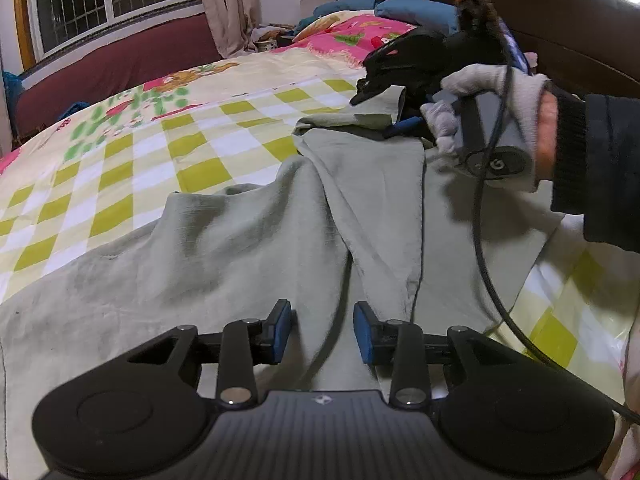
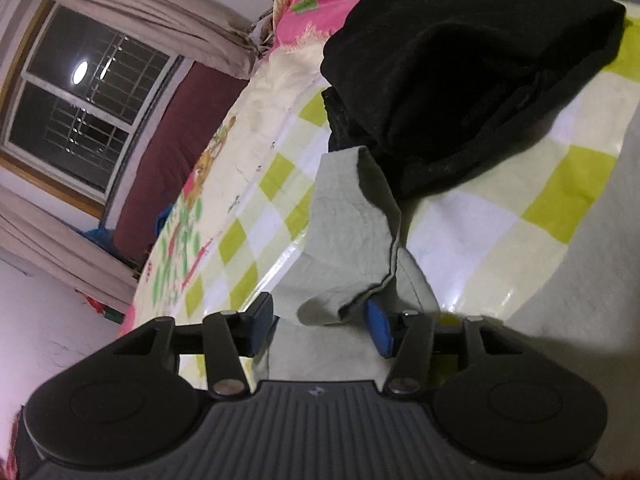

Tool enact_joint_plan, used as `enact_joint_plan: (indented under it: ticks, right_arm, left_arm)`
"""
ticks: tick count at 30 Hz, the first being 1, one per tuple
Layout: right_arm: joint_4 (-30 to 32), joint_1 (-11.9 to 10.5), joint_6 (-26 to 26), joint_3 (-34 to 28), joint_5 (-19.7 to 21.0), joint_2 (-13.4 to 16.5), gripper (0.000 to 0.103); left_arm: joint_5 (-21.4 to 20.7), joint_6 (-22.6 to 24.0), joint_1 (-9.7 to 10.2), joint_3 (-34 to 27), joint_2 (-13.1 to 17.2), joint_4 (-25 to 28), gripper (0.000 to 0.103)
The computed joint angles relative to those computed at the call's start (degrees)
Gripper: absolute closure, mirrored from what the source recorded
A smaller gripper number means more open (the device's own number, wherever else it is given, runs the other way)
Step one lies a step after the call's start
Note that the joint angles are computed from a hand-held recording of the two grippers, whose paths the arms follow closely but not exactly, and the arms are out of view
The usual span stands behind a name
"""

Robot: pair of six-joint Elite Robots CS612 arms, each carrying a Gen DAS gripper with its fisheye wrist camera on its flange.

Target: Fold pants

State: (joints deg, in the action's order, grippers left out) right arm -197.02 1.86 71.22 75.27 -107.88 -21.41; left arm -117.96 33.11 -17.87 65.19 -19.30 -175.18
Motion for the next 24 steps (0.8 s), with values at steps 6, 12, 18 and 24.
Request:
enact_joint_plan:
  ticks: [6,12,18,24]
  right_arm:
    - [1.5,-0.6,-1.3,-0.4,3.1,-0.2,0.097]
    - [-6.0,-1.1,-10.9,6.0,1.1,-5.0,0.098]
    - [-11.6,-2.0,-18.7,17.8,-3.8,-13.2,0.098]
    - [-11.8,-3.3,-18.1,28.4,-7.0,-18.9,0.098]
  left_arm:
    - [0.4,0.1,-0.07,0.0,-0.1,0.0,0.054]
    - [0.6,0.3,-0.45,1.0,-0.8,-1.0,0.054]
    - [-1.0,2.4,-1.51,3.5,-2.5,-3.0,0.054]
    - [-1.8,7.6,-3.2,7.4,-4.6,-3.2,0.054]
